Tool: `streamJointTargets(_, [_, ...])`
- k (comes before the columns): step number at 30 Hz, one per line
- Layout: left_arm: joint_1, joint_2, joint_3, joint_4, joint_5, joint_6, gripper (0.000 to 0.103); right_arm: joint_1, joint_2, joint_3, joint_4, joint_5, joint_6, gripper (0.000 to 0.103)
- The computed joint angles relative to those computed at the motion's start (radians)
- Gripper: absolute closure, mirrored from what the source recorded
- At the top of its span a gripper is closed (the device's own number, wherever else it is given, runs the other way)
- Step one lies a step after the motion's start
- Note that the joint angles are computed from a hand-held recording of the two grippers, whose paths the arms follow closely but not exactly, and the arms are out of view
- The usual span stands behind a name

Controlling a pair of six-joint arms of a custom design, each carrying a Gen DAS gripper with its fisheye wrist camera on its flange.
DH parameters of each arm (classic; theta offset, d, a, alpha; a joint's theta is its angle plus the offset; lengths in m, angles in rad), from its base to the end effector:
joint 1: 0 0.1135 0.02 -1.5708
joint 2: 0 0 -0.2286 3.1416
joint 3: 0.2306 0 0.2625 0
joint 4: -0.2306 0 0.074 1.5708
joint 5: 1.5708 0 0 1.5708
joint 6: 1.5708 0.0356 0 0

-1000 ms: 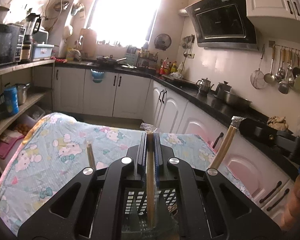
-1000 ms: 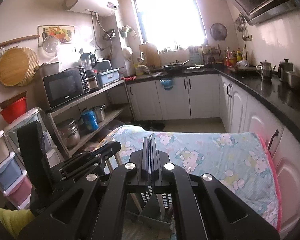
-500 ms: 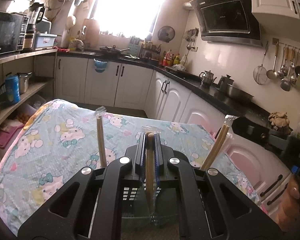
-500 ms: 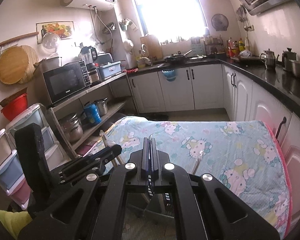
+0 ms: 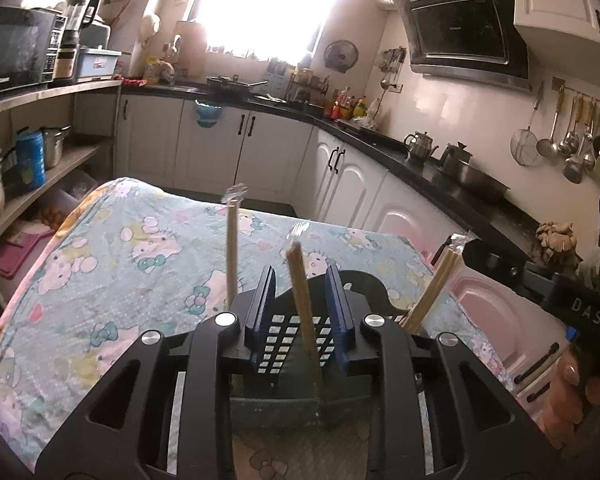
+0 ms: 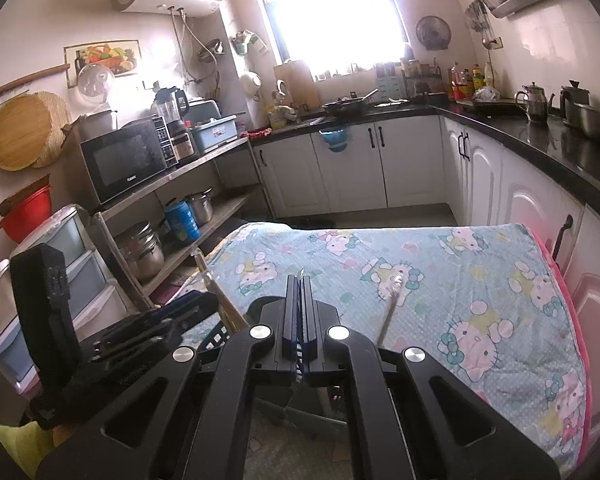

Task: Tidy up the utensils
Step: 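Lower the chopsticks into the caddy and open both grippers, then withdraw both grippers from the caddy toward the remaining chopsticks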

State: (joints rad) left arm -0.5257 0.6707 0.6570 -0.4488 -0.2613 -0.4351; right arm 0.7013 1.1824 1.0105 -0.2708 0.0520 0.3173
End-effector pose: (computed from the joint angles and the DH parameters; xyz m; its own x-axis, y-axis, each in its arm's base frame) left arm 0.1727 -0.0895 0.2637 -0.4700 -0.1981 -0.8601 0.0956 0.9573 -0.2727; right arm 0.2262 0.1886 0.2935 -0.5008 -0.0151 -0.8654 -0.4760 0.8399 0.2608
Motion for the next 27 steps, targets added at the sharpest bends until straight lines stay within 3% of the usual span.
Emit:
streamJointTargets(5, [0.020, -0.047, -0.017, -0.041, 0.017, -0.014, 0.082, -0.016, -0.026, -0.032, -0.014, 0.005, 0.015, 0.101])
streamJointTargets(12, [0.018, -0.115, -0.031, -0.101, 0.028, -0.027, 0.069, -0.017, -0.077, -0.067, -0.037, 0.035, 0.009, 0.100])
streamJointTargets(27, [-0.068, -0.247, -0.076, -0.228, 0.012, -0.071, 0.042, -0.011, -0.167, -0.130, -0.081, 0.083, 0.018, 0.078])
